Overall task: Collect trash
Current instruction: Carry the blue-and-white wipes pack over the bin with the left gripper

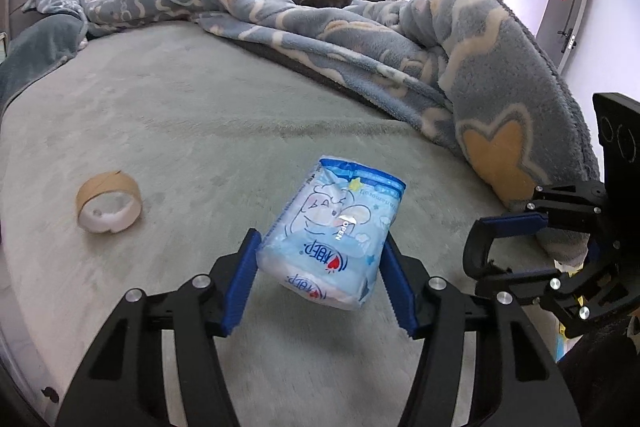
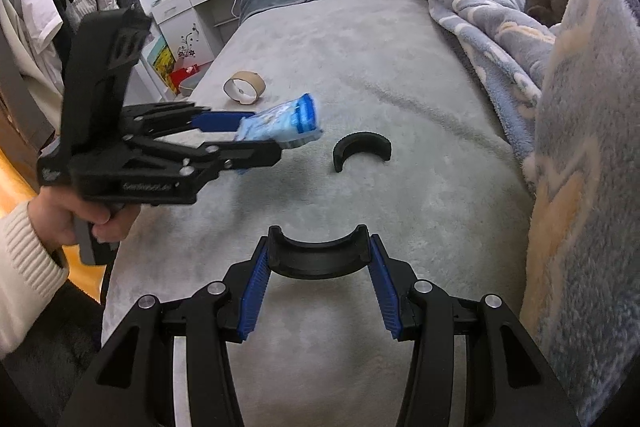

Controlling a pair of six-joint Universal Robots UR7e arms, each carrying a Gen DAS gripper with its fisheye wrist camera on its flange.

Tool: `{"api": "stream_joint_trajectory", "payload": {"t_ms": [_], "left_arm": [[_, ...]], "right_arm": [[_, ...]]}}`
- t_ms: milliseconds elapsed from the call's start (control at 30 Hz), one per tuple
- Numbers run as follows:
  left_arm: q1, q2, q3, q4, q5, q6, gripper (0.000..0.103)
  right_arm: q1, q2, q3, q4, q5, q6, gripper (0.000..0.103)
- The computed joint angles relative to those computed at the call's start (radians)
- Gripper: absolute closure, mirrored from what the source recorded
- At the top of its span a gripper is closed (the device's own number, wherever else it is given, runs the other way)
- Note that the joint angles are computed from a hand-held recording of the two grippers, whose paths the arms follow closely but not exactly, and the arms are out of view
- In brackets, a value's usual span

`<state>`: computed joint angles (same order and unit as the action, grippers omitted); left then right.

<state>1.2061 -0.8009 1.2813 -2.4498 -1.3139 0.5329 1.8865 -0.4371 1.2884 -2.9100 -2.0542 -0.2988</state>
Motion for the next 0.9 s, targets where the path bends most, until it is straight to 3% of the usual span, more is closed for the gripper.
{"api": "stream_joint_trajectory", "payload": {"t_ms": [233, 900], "left_arm": [[-0.004, -0.071, 0.092, -0.046, 0.009, -0.03, 0.041], [-0.002, -0.286, 0.37, -0.214, 0.152, -0.157, 0.041]], "right_arm": [[0.015, -0.001, 0.016, -0.032, -0.014, 0.04, 0.054], [0.082, 0.055, -0.02, -0.037, -0.014, 0.107, 0.054]]}}
